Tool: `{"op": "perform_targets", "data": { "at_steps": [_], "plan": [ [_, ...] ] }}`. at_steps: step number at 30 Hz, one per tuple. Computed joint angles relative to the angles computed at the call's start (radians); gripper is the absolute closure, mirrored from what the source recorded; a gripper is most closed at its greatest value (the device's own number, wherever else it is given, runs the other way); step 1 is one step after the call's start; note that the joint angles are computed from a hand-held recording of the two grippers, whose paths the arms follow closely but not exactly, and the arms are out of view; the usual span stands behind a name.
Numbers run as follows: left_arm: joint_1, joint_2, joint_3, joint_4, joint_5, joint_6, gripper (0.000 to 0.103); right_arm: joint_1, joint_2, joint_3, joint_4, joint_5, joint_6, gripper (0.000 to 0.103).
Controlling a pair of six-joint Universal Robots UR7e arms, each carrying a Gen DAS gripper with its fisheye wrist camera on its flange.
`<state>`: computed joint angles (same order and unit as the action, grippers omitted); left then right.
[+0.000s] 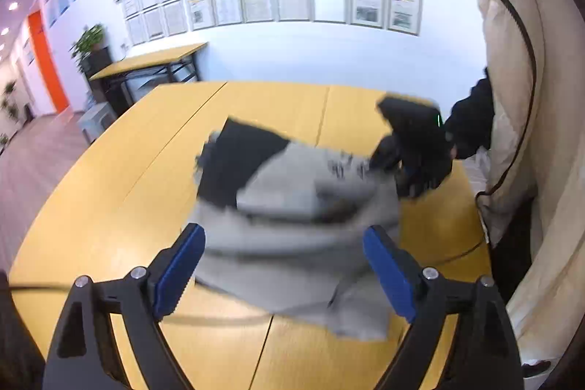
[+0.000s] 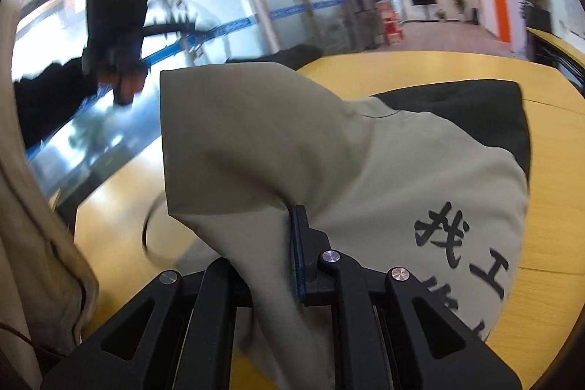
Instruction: Fold clothes
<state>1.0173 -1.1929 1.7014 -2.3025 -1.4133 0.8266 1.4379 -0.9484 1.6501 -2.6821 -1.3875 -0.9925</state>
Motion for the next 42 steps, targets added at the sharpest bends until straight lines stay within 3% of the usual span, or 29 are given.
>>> {"op": "perform_targets", "data": {
  "at_steps": [4, 7, 10, 13, 18, 20, 25, 28, 31, 39, 42],
  "plan": [
    [0.045, 0.112, -0.087, 0.046, -0.086, 0.065, 0.012, 0.023, 0.014, 0.071, -0.056, -0.094, -0.16, 0.094],
    [0.065, 0.262, -0.188, 0.101, -0.07, 0.122, 0.015, 0.026, 0.032, 0.14, -0.166, -0.131, -0.312, 0.094],
    [0.049, 0.326, -0.197, 0.064, -0.031, 0.087, 0.019, 0.021, 0.056, 0.182, -0.261, -0.15, -0.418, 0.094],
    [0.055, 0.349, -0.218, 0.027, -0.04, 0.019, 0.019, 0.02, 0.059, 0.178, -0.283, -0.133, -0.375, 0.095],
    [0.055, 0.221, -0.158, 0.036, -0.03, -0.034, 0.019, 0.01, 0.01, 0.23, -0.372, -0.007, -0.273, 0.097],
    [0.048, 0.169, -0.152, 0.062, -0.015, -0.044, 0.019, 0.026, 0.018, 0.228, -0.359, 0.014, -0.33, 0.097],
    [0.03, 0.094, -0.125, 0.072, 0.015, -0.052, 0.019, 0.041, 0.11, 0.217, -0.293, -0.063, -0.506, 0.097],
    [0.025, 0.101, -0.091, 0.064, 0.027, -0.006, 0.019, 0.04, 0.15, 0.214, -0.273, -0.106, -0.554, 0.097],
    [0.036, 0.153, -0.07, 0.046, 0.024, 0.019, 0.019, 0.038, 0.184, 0.192, -0.246, -0.149, -0.58, 0.096],
    [0.068, 0.255, -0.016, -0.036, 0.115, 0.074, 0.019, 0.046, 0.188, 0.173, -0.169, -0.184, -0.615, 0.096],
    [0.087, 0.253, 0.007, -0.081, 0.086, 0.043, 0.019, 0.033, 0.149, 0.196, -0.137, -0.192, -0.614, 0.096]
  ]
}}
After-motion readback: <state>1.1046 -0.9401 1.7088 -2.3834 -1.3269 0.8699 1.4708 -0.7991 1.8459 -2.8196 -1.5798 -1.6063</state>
